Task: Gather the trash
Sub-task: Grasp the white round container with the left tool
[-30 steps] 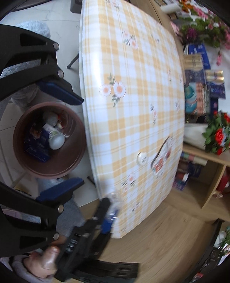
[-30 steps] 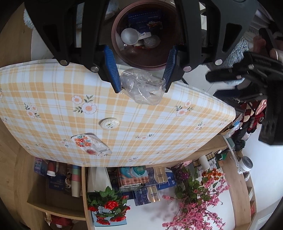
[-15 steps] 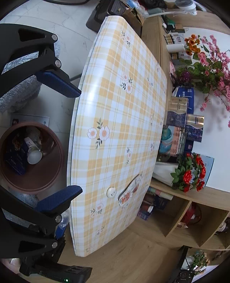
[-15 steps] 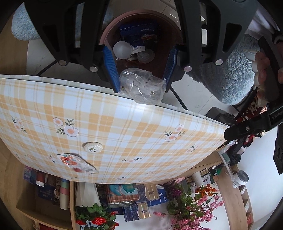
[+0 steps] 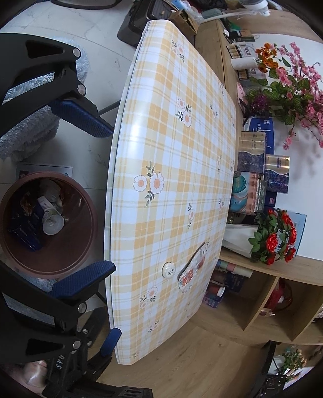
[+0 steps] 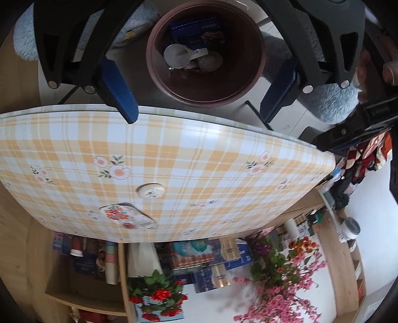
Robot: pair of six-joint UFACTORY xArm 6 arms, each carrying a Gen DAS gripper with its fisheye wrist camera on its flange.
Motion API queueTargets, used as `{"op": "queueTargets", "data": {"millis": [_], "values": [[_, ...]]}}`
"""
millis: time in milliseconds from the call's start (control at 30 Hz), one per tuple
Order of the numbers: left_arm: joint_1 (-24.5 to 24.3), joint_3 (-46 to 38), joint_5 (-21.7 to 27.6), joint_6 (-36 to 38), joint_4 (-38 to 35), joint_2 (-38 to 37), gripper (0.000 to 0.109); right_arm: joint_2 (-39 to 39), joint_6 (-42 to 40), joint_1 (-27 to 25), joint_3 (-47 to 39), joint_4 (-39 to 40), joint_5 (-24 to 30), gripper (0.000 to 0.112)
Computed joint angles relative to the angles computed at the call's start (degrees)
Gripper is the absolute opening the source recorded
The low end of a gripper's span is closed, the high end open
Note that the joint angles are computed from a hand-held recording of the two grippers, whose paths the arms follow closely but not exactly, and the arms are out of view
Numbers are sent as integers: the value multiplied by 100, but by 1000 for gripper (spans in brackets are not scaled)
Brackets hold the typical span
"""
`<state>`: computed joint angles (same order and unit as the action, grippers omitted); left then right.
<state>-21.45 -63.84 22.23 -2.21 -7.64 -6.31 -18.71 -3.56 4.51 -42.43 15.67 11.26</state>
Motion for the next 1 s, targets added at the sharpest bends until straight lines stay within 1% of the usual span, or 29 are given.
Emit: {"op": "queueTargets", "data": {"millis": [33,100,400,433,533,567,633,667,700,733,800,833,867,933,1000], "values": [[-7,-6,13,-14,21,15,97,19,292,-62,5,-284,-9,97],[-16,-12,13,-77,113,39,97,42,502,-140,14,-500,-40,97],[-43,-225,222,-73,230,239,97,179,722,-317,2,-694,-184,97],[-38,-274,240,-39,201,271,97,187,715,-342,-6,-679,-201,97],[-41,-592,233,427,-73,491,97,215,601,-436,-58,-601,-241,97],[-58,-731,254,550,-120,584,97,234,407,-458,-88,-416,-273,97],[-99,-1046,328,889,-338,794,97,298,-496,-460,-202,511,-336,97],[-138,-1318,429,1162,-538,973,97,334,-807,-477,-261,811,-353,97],[-170,-1529,512,1346,-661,1117,97,395,-972,-530,-344,918,-370,97],[-207,-1747,591,1508,-754,1271,97,478,-922,-618,-438,785,-388,97],[-300,-2352,816,1820,-920,1709,97,629,-548,-791,-603,330,-407,97],[-335,-2580,918,1917,-972,1877,97,741,-525,-889,-733,324,-423,97],[-397,-3014,1084,2000,-977,2193,97,823,-627,-944,-837,457,-421,97],[-471,-3612,1301,2115,-995,2634,97,1034,-931,-1070,-1099,823,-389,97],[-569,-4595,1674,2199,-972,3330,97,1230,-1157,-1178,-1345,1078,-323,97]]}}
